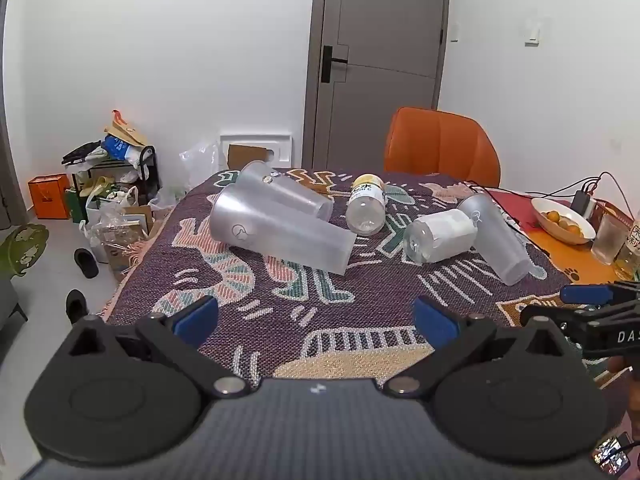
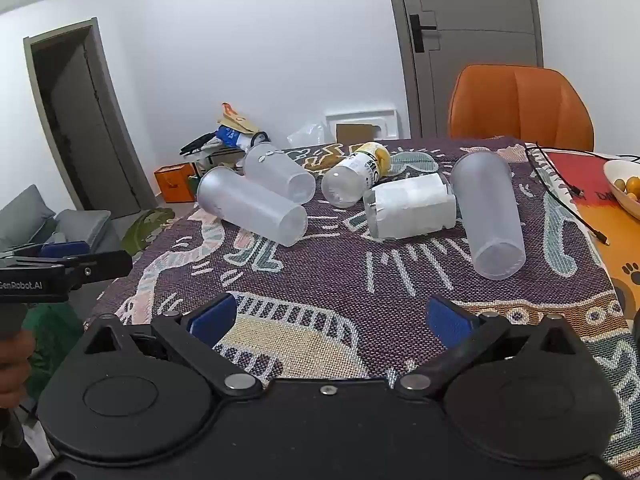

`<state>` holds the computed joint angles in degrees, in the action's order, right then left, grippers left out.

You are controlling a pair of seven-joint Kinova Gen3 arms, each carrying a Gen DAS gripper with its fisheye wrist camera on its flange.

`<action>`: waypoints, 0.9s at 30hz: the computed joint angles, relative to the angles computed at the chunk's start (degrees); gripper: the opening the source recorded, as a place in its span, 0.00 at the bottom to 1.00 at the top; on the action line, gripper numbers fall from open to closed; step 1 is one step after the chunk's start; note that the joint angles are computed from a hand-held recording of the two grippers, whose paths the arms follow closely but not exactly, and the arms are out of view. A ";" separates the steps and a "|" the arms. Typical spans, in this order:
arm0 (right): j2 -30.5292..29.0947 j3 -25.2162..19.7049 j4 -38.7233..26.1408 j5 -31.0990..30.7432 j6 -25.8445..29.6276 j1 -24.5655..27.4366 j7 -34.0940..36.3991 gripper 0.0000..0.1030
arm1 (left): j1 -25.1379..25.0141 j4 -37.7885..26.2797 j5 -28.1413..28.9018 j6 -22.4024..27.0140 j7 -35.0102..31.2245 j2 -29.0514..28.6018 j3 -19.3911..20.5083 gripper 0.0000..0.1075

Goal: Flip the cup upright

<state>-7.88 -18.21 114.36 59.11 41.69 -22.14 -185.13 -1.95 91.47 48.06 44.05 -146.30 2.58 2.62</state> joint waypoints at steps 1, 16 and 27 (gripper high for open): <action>-0.15 0.01 0.12 0.04 0.07 0.02 -0.02 1.00 | 0.00 0.06 0.10 -0.08 -0.11 -0.02 0.00 0.95; 0.63 -0.12 -0.75 0.88 1.31 -1.12 -2.08 1.00 | 0.61 -1.11 -1.93 0.09 2.24 -0.02 0.31 0.96; 0.13 -0.05 -0.80 -0.24 0.70 -0.55 -0.66 1.00 | -0.06 -0.62 -0.41 0.86 0.85 -0.20 -0.25 0.95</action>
<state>-7.75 -18.27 113.57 58.87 42.38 -22.68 -185.79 -2.01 90.85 47.64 44.90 -145.45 2.38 2.37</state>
